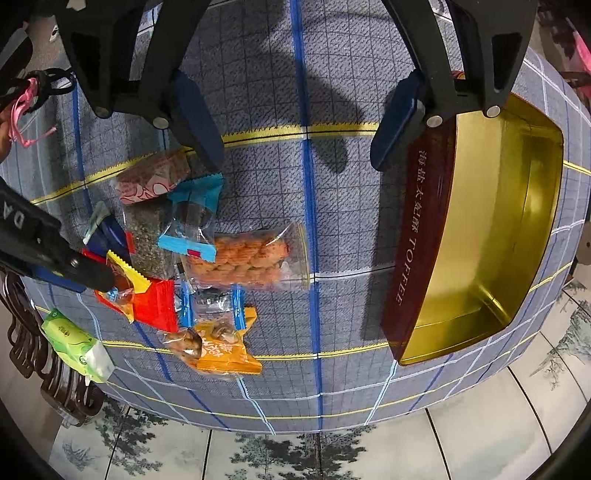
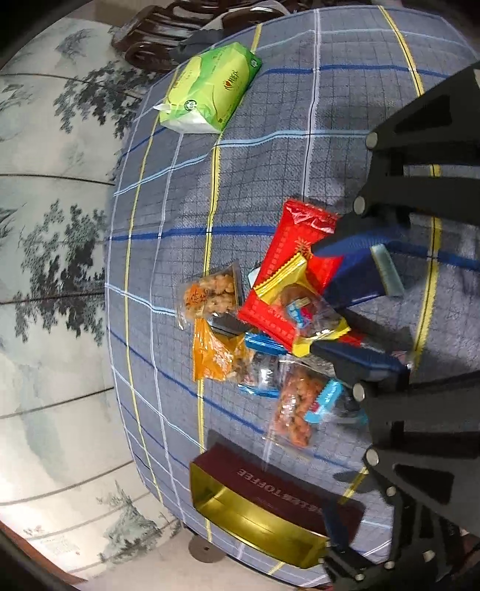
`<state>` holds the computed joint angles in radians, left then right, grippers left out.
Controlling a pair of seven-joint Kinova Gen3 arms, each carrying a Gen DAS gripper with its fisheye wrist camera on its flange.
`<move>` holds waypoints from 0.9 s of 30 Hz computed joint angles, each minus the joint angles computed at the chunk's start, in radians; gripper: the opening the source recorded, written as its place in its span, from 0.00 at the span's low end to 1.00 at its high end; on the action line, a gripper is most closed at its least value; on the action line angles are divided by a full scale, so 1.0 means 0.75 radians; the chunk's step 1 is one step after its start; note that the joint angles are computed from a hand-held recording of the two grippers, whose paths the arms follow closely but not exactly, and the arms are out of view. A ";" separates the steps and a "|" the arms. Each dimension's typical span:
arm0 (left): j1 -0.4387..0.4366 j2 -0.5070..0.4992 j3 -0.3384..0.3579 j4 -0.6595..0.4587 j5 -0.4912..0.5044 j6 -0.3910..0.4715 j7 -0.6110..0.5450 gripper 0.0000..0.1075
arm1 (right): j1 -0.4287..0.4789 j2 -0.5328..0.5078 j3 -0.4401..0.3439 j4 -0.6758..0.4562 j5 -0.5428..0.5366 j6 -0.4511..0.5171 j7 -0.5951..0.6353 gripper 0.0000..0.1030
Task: Organize snacks
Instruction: 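Move the right gripper to the yellow-wrapped candy while the left gripper approaches the blue-wrapped candy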
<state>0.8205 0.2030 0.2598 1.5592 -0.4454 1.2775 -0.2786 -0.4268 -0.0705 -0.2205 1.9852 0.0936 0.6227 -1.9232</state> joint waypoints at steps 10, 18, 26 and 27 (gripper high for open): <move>-0.018 -0.012 -0.004 0.026 0.008 -0.029 -0.003 0.71 | -0.017 0.107 0.018 -0.085 -0.012 0.054 -0.051 0.33; -0.034 -0.022 0.000 0.043 0.017 -0.056 -0.012 0.71 | -0.025 0.101 0.030 -0.047 -0.012 -0.010 0.057 0.28; -0.061 -0.034 0.004 0.055 0.050 -0.123 -0.047 0.59 | -0.012 0.023 0.028 0.026 0.004 -0.076 0.122 0.21; -0.068 -0.034 0.004 0.055 0.064 -0.135 -0.058 0.57 | -0.007 0.012 0.034 0.037 -0.018 -0.087 0.154 0.21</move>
<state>0.7694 0.1774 0.2625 1.6008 -0.3975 1.1762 -0.3222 -0.4322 -0.0618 -0.1952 2.0126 0.0799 0.5575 -1.8078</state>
